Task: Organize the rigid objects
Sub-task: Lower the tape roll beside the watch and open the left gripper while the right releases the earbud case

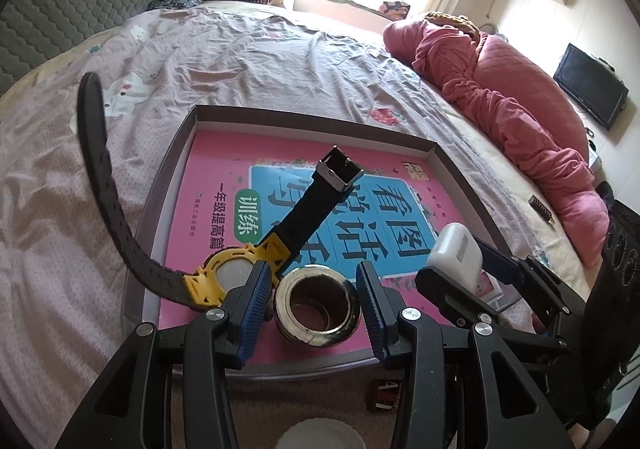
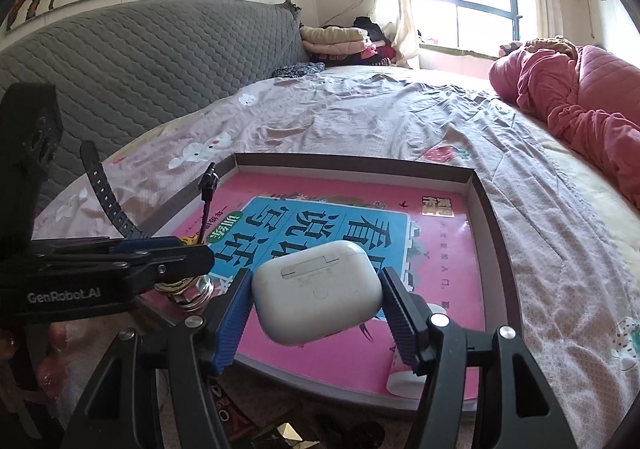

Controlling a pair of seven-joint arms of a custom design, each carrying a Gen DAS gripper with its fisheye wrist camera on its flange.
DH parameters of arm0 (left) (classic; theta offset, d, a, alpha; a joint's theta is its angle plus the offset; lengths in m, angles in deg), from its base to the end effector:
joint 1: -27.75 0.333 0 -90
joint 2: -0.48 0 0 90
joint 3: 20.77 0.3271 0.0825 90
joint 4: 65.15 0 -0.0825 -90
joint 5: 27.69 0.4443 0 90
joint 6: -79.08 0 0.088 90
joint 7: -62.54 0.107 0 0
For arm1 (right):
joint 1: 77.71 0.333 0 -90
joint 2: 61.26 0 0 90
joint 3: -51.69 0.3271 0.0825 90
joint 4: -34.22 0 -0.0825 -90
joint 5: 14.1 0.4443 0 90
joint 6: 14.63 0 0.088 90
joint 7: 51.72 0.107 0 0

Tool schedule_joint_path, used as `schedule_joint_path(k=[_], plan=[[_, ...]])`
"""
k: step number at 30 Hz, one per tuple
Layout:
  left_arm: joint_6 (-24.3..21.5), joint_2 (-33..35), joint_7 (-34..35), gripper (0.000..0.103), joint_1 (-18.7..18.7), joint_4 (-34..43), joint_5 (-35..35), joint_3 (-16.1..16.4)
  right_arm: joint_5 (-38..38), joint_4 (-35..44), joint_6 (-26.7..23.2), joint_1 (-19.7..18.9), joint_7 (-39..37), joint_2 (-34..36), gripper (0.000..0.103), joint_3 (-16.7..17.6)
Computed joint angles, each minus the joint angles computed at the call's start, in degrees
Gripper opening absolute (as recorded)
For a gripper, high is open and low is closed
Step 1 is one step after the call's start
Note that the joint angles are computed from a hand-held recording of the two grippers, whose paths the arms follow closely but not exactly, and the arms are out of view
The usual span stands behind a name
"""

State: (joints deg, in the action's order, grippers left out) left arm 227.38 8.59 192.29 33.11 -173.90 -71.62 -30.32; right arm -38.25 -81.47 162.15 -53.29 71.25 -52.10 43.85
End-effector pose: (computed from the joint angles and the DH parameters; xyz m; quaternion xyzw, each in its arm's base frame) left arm 0.6891 -0.0332 0.4690 -0.5838 0.7178 -0.3683 0.0910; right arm 0.6405 0.2296 0.4543 -0.6762 0.5900 -0.2520 0.3621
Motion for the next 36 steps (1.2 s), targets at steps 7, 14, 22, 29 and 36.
schedule_joint_path(k=[7, 14, 22, 29, 36], plan=[[-0.23, -1.16, 0.63, 0.045, -0.13, -1.69, -1.67, 0.24, 0.54, 0.76, -1.61, -0.28, -0.21, 0.35, 0.063, 0.36], [0.31, -1.93, 1.16, 0.045, -0.74, -2.85, -1.97, 0.55, -0.25, 1.04, -3.34, -1.11, 0.86, 0.22, 0.063, 1.21], [-0.5, -2.35, 1.94, 0.045, -0.77, -3.09, -3.41, 1.07, 2.26, 2.98, -7.68, -2.85, -3.1, 1.24, 0.063, 3.79], [-1.34, -2.28, 2.04, 0.045, -0.74, -2.86, -3.85, 1.35, 3.13, 3.86, -9.81, -2.99, -5.34, 1.58, 0.063, 4.38], [-1.81, -2.53, 1.45, 0.045, -0.78, -3.02, -2.94, 1.54, 6.4, 6.08, -13.64, -3.95, -9.21, 2.52, 0.063, 5.93]])
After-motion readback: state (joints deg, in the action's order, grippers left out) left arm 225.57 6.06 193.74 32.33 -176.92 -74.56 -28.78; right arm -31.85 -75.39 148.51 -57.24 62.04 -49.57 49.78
